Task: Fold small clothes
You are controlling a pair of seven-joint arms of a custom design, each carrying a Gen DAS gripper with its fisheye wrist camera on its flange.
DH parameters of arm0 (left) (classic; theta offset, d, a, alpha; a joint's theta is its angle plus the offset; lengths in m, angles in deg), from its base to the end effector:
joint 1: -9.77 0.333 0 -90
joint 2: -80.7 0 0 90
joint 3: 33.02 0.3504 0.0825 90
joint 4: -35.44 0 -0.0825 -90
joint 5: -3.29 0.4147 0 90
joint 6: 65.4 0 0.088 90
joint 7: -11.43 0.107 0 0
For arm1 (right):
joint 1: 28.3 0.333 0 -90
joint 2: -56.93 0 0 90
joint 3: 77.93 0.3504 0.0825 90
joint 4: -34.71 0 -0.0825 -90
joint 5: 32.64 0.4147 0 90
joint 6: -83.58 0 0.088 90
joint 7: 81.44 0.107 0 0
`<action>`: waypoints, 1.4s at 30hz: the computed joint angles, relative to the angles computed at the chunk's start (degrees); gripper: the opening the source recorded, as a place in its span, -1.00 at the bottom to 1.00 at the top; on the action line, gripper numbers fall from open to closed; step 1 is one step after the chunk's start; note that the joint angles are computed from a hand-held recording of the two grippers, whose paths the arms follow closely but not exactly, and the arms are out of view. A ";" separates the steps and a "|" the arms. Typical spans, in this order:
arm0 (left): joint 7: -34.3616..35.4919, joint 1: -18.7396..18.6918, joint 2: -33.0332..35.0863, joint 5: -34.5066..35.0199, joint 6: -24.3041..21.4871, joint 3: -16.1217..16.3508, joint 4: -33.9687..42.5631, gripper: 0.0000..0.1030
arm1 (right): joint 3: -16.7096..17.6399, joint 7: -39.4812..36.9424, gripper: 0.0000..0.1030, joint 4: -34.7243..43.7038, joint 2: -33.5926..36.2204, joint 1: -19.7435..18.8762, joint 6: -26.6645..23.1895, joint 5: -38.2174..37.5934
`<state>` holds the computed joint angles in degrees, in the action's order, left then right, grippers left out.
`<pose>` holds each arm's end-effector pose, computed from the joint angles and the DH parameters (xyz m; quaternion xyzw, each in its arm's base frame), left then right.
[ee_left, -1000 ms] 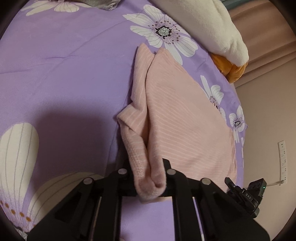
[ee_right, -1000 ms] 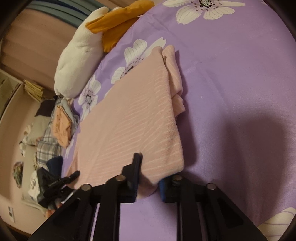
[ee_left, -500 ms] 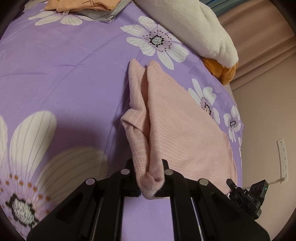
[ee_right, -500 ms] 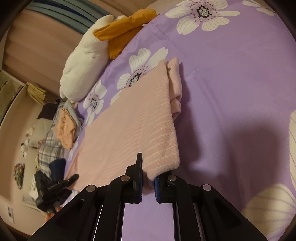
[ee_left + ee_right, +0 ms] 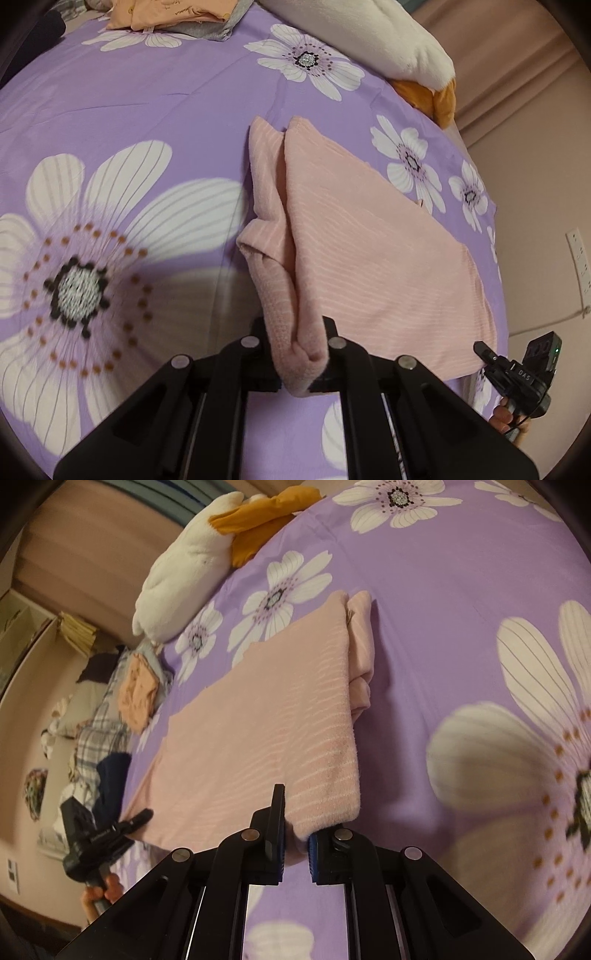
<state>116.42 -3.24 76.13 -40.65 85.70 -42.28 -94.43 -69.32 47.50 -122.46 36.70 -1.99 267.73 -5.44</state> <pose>0.5265 -0.1980 0.4524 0.6512 -0.6879 0.3172 0.0449 0.3772 0.2113 0.4289 -0.4504 0.7997 -0.0027 0.3970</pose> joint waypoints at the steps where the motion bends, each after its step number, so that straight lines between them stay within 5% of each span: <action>1: 0.07 -0.04 -0.79 0.25 0.05 -0.08 -0.80 -0.87 | 0.68 0.27 -0.79 -0.53 -0.81 -0.27 -0.48 -0.04; 8: -0.67 -1.18 -2.63 1.83 0.50 0.42 -3.48 -0.85 | 4.96 3.52 -0.79 -2.10 -2.69 -3.54 -1.72 -1.16; 10: -1.03 -1.36 -2.58 2.42 0.29 0.58 -3.61 -0.83 | 9.89 6.54 -0.79 -1.75 -3.74 -9.30 -5.84 -3.55; 14: -1.57 -1.66 -2.49 3.66 1.14 0.72 -4.06 -0.79 | 13.38 13.03 -0.63 -2.02 -5.45 -14.38 -9.63 -8.18; 18: -0.97 -1.66 -2.29 2.73 0.54 1.03 -4.06 -0.79 | 25.88 23.25 -0.60 -0.40 -11.70 -28.03 -17.54 -19.55; 20: -0.66 -1.68 -2.18 2.63 0.75 0.95 -4.00 -0.78 | 28.88 25.25 -0.60 1.29 -13.46 -31.65 -20.12 -24.57; 31: 3.34 -0.83 -0.36 -3.68 -2.51 1.35 -2.12 -0.79 | 19.17 17.11 -0.60 12.11 4.79 -22.23 -11.61 -34.02; 36: 4.97 0.70 0.60 -6.87 -4.62 1.00 -1.08 -0.47 | 15.63 16.53 -0.60 16.84 11.46 -17.28 -10.38 -36.51; 42: 6.66 2.39 1.32 -10.08 -6.10 0.95 -0.45 -0.37 | 12.07 16.90 -0.60 20.20 14.19 -13.11 -12.22 -40.09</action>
<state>123.08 -0.85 77.45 -50.73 79.61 -41.33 -94.87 -57.25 64.40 -102.26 50.90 -15.09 255.52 -45.54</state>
